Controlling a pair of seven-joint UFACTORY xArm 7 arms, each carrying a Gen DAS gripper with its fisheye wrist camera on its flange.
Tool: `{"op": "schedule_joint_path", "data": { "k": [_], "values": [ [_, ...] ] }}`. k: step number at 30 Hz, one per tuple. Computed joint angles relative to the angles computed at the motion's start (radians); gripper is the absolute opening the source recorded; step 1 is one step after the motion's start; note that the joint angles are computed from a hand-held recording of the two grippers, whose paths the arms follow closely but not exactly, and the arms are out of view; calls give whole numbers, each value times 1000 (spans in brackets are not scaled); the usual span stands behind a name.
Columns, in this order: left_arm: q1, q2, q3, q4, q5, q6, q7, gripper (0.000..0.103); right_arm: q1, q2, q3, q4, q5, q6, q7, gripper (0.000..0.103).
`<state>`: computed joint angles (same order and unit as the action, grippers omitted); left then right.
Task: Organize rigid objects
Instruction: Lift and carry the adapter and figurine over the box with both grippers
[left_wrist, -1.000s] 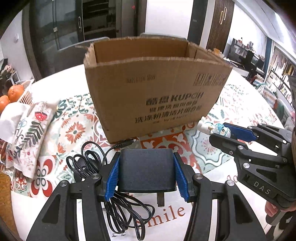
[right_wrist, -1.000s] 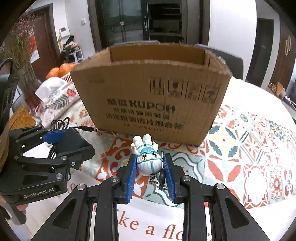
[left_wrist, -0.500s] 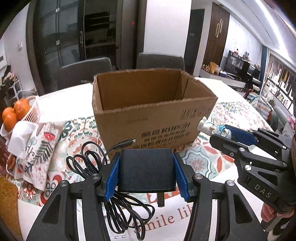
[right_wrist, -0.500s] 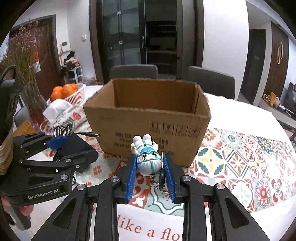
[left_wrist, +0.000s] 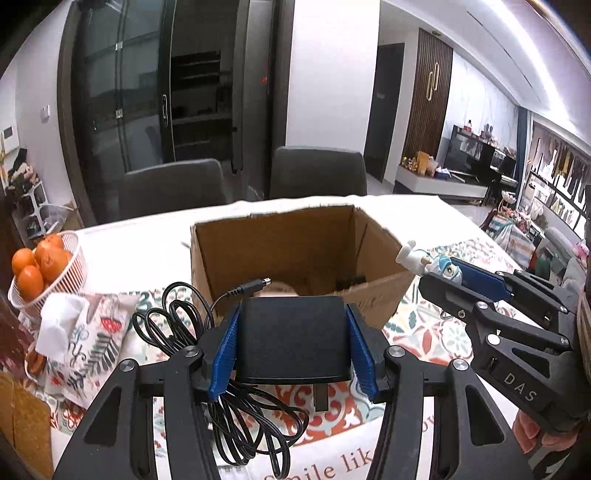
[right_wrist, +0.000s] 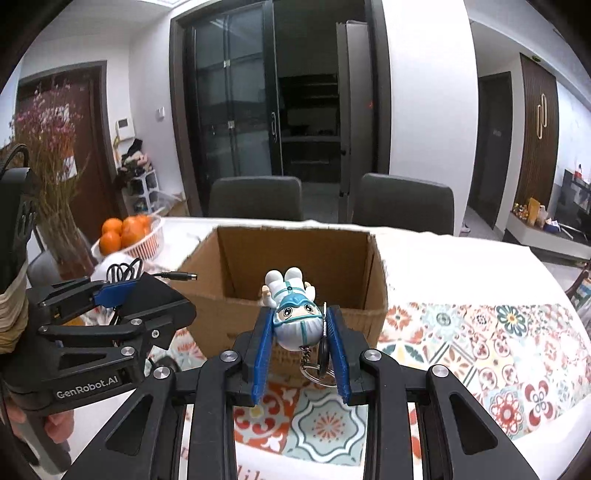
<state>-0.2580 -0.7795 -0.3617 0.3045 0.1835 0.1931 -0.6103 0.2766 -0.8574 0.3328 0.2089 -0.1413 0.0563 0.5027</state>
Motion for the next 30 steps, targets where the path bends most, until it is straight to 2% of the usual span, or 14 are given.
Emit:
{"op": "schedule_joint_path", "data": {
  "k": [8, 12, 24, 30],
  "values": [
    [47, 50, -7, 81, 25, 2, 16, 54, -47, 41, 6, 60, -6, -24, -5, 30],
    [60, 88, 1, 121, 30, 2, 31, 54, -51, 88, -19, 96, 0, -40, -24, 30],
    [89, 210, 28, 237, 30, 3, 65, 54, 54, 244, -165, 191, 81, -63, -121, 30],
    [102, 292, 37, 284, 40, 3, 72, 54, 42, 330, -163, 250, 102, -62, -151, 30]
  ]
}}
